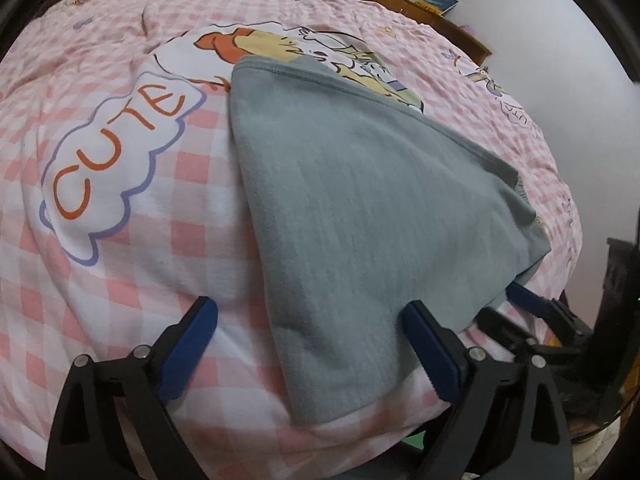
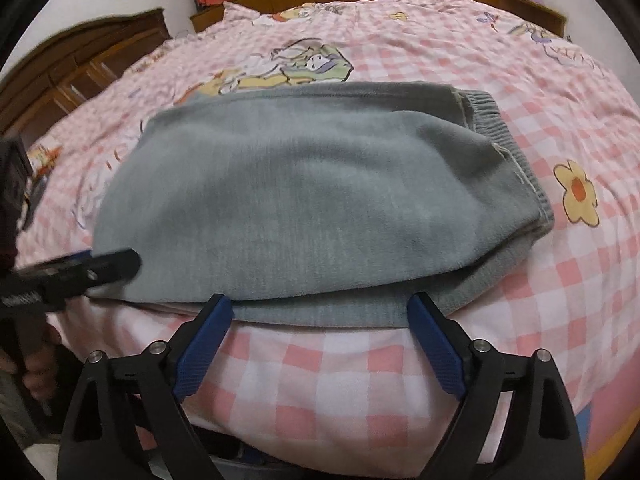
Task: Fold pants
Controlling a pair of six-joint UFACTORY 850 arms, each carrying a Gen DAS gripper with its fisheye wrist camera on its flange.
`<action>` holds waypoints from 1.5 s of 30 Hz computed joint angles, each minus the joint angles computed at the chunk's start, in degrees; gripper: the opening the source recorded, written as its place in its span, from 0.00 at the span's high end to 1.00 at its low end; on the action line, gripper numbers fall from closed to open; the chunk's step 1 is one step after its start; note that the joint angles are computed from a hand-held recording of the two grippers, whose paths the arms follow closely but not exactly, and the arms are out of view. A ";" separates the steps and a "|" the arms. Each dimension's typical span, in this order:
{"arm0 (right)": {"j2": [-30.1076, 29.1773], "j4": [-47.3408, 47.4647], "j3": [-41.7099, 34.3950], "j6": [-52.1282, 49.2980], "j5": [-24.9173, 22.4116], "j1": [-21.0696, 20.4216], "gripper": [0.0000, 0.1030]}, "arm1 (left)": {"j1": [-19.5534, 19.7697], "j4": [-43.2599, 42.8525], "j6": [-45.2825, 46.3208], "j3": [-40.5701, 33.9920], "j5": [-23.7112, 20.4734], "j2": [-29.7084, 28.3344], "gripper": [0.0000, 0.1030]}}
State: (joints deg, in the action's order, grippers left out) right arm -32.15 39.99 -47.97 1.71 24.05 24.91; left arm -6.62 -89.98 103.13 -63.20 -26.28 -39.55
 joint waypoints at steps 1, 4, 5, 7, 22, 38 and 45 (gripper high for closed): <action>0.42 -1.54 0.43 1.93 -0.04 -0.14 0.13 | -0.25 -1.98 1.84 0.61 0.88 0.45 0.08; 1.59 -2.81 1.70 4.20 0.41 -0.20 0.20 | -0.23 -4.65 4.50 1.39 0.29 1.02 0.19; 1.76 -2.94 1.84 4.43 0.42 -0.24 0.21 | -0.03 -4.94 4.42 1.40 -0.58 1.03 0.22; 2.23 -4.06 2.37 5.82 0.91 -0.31 0.22 | 0.98 -3.69 2.07 0.97 -3.78 0.74 0.44; 5.21 -8.14 6.49 11.83 7.04 -0.39 0.25 | 1.90 -4.52 -4.94 -0.34 -9.84 -1.01 0.61; 12.79 -6.84 15.90 12.95 15.97 -2.68 0.27 | -2.35 -8.03 8.85 4.70 -11.00 11.02 0.82; 14.59 -7.16 19.19 14.92 18.54 -4.05 0.27 | -7.91 0.46 4.82 0.75 -8.30 12.00 0.82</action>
State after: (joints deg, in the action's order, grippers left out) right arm -17.56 32.83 -28.79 16.63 42.59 20.86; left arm -14.53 -89.51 107.95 -62.44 -34.58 -27.55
